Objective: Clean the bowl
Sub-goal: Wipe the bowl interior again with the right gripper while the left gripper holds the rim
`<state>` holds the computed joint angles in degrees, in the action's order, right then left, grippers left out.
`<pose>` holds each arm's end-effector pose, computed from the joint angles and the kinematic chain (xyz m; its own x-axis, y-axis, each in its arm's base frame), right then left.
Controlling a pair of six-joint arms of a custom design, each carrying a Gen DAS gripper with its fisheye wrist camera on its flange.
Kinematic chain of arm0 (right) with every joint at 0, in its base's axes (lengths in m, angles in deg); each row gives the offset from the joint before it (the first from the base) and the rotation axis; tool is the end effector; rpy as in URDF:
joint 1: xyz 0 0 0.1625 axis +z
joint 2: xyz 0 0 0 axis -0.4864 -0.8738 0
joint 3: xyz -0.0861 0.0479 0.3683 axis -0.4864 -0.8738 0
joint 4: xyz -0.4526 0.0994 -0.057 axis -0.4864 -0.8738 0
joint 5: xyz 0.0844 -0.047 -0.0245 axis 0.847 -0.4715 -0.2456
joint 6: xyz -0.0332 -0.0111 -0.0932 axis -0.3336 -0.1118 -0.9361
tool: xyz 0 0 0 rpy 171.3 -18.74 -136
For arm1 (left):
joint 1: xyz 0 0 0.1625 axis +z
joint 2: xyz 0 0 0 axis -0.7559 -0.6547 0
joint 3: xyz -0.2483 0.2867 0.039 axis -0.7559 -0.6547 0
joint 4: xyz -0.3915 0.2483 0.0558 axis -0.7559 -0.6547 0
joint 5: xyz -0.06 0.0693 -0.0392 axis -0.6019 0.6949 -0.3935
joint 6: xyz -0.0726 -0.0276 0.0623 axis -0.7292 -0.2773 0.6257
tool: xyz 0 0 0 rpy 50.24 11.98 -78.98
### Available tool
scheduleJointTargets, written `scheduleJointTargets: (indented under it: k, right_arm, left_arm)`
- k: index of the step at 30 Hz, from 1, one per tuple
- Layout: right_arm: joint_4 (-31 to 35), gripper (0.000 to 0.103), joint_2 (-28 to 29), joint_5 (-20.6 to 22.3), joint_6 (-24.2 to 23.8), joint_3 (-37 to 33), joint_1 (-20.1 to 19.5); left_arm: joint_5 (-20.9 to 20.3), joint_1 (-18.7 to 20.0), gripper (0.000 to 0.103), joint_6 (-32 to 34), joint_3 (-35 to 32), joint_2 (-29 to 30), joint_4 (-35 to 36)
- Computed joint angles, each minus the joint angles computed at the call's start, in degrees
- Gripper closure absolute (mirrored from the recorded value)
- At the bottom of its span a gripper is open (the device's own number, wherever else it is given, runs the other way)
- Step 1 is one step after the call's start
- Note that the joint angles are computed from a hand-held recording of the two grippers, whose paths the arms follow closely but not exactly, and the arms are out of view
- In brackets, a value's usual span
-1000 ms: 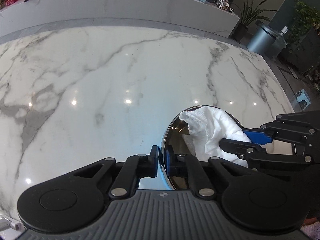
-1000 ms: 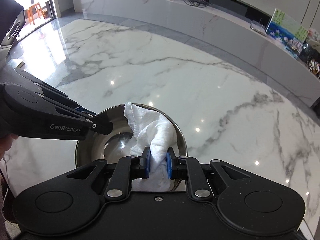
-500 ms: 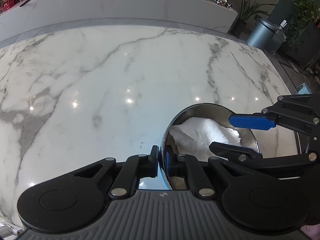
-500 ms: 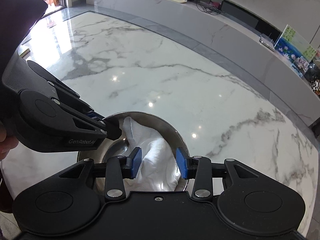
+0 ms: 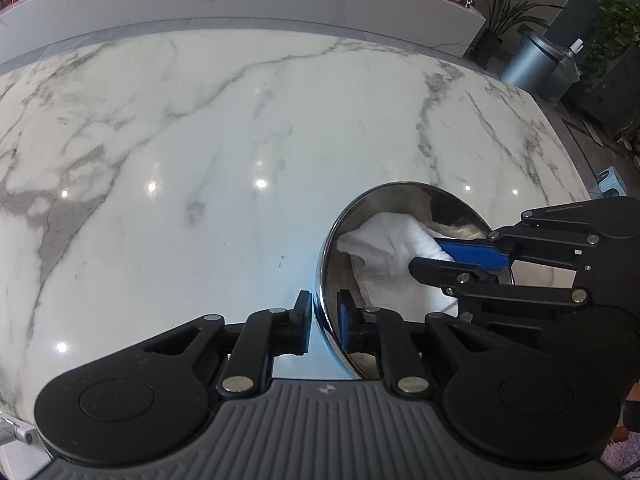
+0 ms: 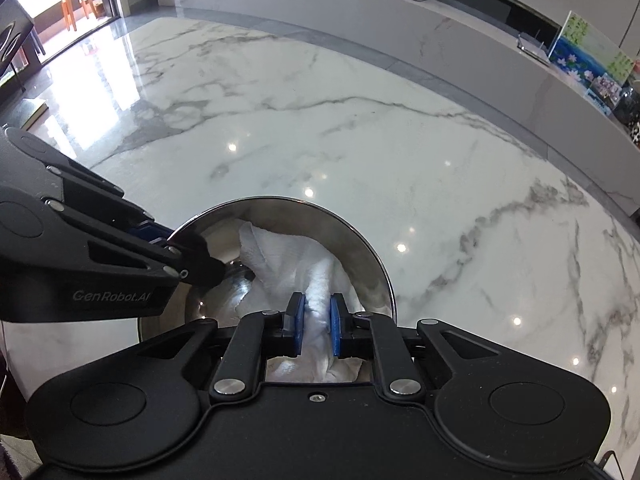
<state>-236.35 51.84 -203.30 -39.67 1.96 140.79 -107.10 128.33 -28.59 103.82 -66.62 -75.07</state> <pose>0.3195 -0.6096 -0.1252 -0.6316 -0.4125 0.6564 -0.5983 0.7978 -0.0743 0.0574 -0.6434 0.2407 -0.8226 0.3145 -0.4737 0.4188 0.8987 -0.1305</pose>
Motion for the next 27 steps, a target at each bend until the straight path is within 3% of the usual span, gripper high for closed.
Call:
scheduleJointTargets:
  k: [10, 19, 23, 27]
  right_arm:
    - [2.7, 0.092, -0.56, 0.62, 2.4, -0.01, -0.42]
    - [6.05, 0.091, -3.63, 6.8, 7.7, 2.93, -1.46]
    - [6.91, 0.091, -3.6, 7.74, 6.96, 2.89, -1.22]
    - [5.61, 0.092, -2.17, 4.14, 3.55, 2.03, -0.09]
  left_arm:
    - [1.32, -0.46, 0.091, 2.66, 1.32, -0.02, -3.2]
    - [1.56, -0.44, 0.095, 4.39, 1.07, 0.93, -4.95]
    - [1.34, -0.3, 0.095, 4.84, 0.87, 1.04, -4.89]
    - [0.93, -0.12, 0.095, 6.09, 0.68, 1.06, -4.67]
